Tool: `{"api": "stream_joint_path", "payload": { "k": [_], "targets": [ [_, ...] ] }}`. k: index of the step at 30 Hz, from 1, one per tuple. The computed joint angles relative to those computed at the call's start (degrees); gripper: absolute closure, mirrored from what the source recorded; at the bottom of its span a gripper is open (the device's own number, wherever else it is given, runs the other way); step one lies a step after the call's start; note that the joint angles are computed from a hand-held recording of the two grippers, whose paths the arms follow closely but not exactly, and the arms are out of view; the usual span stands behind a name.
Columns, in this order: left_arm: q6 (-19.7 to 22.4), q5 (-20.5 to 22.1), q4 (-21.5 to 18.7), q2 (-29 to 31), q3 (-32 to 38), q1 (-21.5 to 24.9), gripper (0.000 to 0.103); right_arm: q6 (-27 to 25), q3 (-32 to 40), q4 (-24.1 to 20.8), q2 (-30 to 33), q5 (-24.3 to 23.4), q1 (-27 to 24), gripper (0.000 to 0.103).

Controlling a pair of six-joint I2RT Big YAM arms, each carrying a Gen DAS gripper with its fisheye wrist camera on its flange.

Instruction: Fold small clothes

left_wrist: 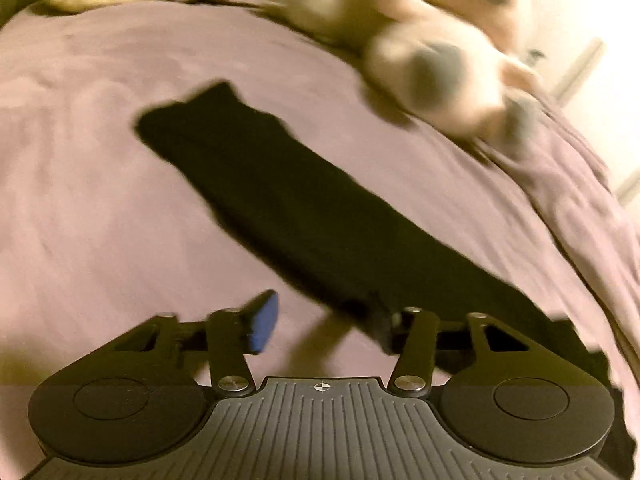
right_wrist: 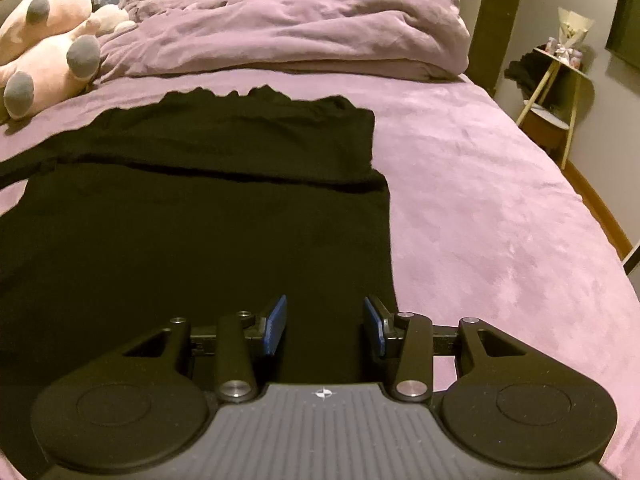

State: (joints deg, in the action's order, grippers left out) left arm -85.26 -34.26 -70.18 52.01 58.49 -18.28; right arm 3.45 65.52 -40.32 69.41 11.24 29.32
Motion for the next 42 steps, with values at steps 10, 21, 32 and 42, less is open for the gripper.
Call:
{"api": "stream_joint_path", "payload": {
  "k": [10, 21, 32, 42],
  "targets": [
    [-2.75, 3.43, 15.25, -7.04, -9.03, 14.79, 0.082, 4.79, 4.34, -2.19, 4.03, 0.08, 1.05, 0.061],
    [16.28, -6.76, 11.52, -0.82, 0.65, 6.81, 0.097, 4.66, 3.96, -0.13, 3.82, 0.1, -0.29, 0.061],
    [51.78, 0.69, 21.65, 25.8, 25.42, -16.79, 0.071, 8.34, 2.35, 1.61, 2.5, -2.75, -1.48, 0.061],
    [28.5, -3.35, 3.98, 26.96, 24.02, -21.08, 0.057, 8.37, 4.95, 1.29, 4.64, -12.02, -3.39, 0.06]
  ]
}}
